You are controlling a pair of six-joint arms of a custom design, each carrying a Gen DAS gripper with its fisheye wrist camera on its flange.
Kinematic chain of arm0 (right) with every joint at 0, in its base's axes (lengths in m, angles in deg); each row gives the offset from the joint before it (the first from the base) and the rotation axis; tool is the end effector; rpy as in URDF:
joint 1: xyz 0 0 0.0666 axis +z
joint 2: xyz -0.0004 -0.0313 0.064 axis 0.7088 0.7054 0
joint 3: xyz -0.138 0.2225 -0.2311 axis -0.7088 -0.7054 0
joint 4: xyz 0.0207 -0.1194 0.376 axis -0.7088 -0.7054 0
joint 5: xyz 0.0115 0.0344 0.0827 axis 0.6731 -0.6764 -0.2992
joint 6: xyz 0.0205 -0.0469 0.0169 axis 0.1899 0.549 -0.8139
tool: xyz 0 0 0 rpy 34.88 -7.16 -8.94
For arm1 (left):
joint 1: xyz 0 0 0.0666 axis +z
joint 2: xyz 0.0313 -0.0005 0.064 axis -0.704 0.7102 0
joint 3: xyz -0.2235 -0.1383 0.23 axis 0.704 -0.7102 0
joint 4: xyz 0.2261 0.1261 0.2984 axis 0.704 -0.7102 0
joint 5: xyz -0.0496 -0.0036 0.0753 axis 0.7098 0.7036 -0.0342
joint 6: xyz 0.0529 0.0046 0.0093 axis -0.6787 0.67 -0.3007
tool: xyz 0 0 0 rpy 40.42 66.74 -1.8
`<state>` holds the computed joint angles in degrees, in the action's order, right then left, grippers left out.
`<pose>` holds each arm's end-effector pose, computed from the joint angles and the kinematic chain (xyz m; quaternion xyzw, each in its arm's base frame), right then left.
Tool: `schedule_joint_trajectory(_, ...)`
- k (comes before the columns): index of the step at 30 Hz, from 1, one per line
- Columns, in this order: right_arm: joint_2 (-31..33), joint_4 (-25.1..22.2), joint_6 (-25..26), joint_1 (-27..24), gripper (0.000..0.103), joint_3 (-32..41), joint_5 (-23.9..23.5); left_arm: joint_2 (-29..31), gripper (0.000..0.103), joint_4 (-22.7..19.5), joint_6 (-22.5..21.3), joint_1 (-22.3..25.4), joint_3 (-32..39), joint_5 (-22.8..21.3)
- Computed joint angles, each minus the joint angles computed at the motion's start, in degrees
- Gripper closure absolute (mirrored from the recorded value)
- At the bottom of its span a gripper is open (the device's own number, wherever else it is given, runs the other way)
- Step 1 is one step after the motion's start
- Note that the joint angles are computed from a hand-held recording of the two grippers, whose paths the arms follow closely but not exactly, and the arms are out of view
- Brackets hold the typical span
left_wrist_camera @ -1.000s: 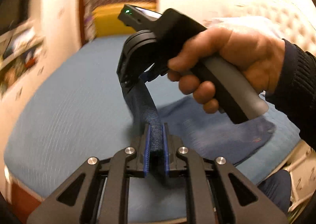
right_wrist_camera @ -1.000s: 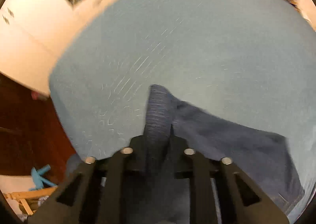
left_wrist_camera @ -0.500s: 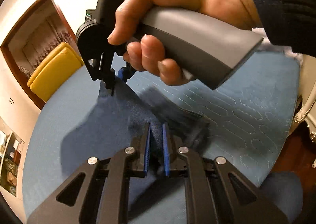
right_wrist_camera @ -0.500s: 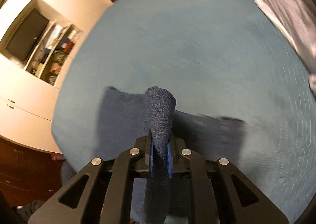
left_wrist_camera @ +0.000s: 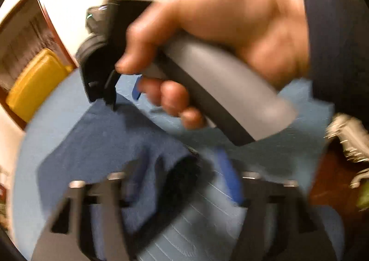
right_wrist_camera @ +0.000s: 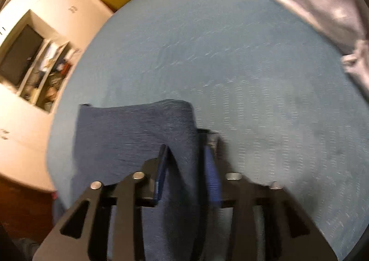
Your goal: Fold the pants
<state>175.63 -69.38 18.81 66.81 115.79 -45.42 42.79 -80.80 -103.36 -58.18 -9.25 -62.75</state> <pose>0.6411 0.2637 0.3928 -0.0108 0.9514 0.2190 0.2164 0.4421 -0.1123 0.3833 0.3779 0.8393 -0.0190 0.3903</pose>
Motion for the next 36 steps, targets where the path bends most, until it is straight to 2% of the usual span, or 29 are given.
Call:
schedule_joint_trajectory(1, -2.68, 2.06, -0.07, 0.47, 0.059, -3.78, 2.75, -1.78, 0.034, -2.53, 1.14, 2.7, 0.47, 4.32)
schedule_joint_trajectory(3, -7.82, 5.5, -1.29, 1.61, 0.034, -10.39, 9.35, -2.85, 0.03, -7.21, 2.65, 6.89, 2.19, 9.8)
schedule_joint_trajectory(4, -10.46, 5.95, -1.81, 2.52, 0.031, -13.3, 14.29, -3.72, 0.027, -9.82, 3.41, 10.6, 3.16, 13.0)
schedule_joint_trajectory(5, -12.54, 5.37, -1.36, 3.82, 0.031, -15.27, 18.49, -4.07, 0.026, -10.98, 3.73, 12.53, 3.75, 13.83)
schedule_joint_trajectory(6, -13.62, 5.09, -0.93, 4.61, 0.031, -16.29, 20.75, -4.4, 0.026, -12.4, 4.27, 14.55, 4.62, 14.28)
schedule_joint_trajectory(8, -16.13, 3.18, -2.3, 7.91, 0.031, -17.92, 29.63, -4.04, 0.025, -15.2, 5.06, 19.68, 6.95, 15.91)
schedule_joint_trajectory(10, -18.17, 0.72, -5.26, 10.42, 0.031, -18.89, 35.02, -3.3, 0.018, -17.49, 5.05, 24.48, 9.41, 17.21)
schedule_joint_trajectory(12, -20.17, -1.38, -8.83, 13.36, 0.03, -20.12, 39.3, -2.83, 0.016, -20.55, 4.81, 27.12, 11.61, 17.25)
schedule_joint_trajectory(14, -19.12, -5.22, -11.56, 16.36, 0.03, -17.5, 43.35, -1.12, 0.013, -25.5, 4.11, 28.79, 14.84, 17.09)
schedule_joint_trajectory(15, -18.21, -7.53, -12.99, 17.77, 0.03, -15.5, 44.96, -0.76, 0.011, -26.26, 3.54, 29.65, 15.31, 16.83)
schedule_joint_trajectory(17, -17.51, -11.63, -16.71, 20.43, 0.03, -12.94, 47.53, -0.82, 0.002, -26.51, 3.73, 31.01, 15.92, 16.32)
schedule_joint_trajectory(20, -16.21, -16.15, -20.89, 23.41, 0.03, -9.6, 50.4, 0.96, 0.002, -31.3, 3.12, 32.78, 19.6, 20.49)
schedule_joint_trajectory(23, -16.52, -18.41, -24.57, 25.16, 0.03, -8.94, 51.43, 1.76, 0.002, -33.36, 3.12, 34.29, 20.91, 21.95)
schedule_joint_trajectory(29, -16.9, -19.87, -26.34, 26.25, 0.03, -8.95, 51.83, 2.34, 0.002, -34.64, 3.51, 34.1, 21.52, 20.5)
schedule_joint_trajectory(32, -17.41, -19.38, -26.2, 26.08, 0.03, -9.61, 51.86, 3.04, 0.002, -35.56, 3.71, 34.21, 22.16, 21.78)
schedule_joint_trajectory(36, -17.73, -19.12, -26.13, 26.02, 0.03, -10.05, 51.77, 2.5, 0.002, -33.73, 4.51, 33.63, 21.55, 21.0)
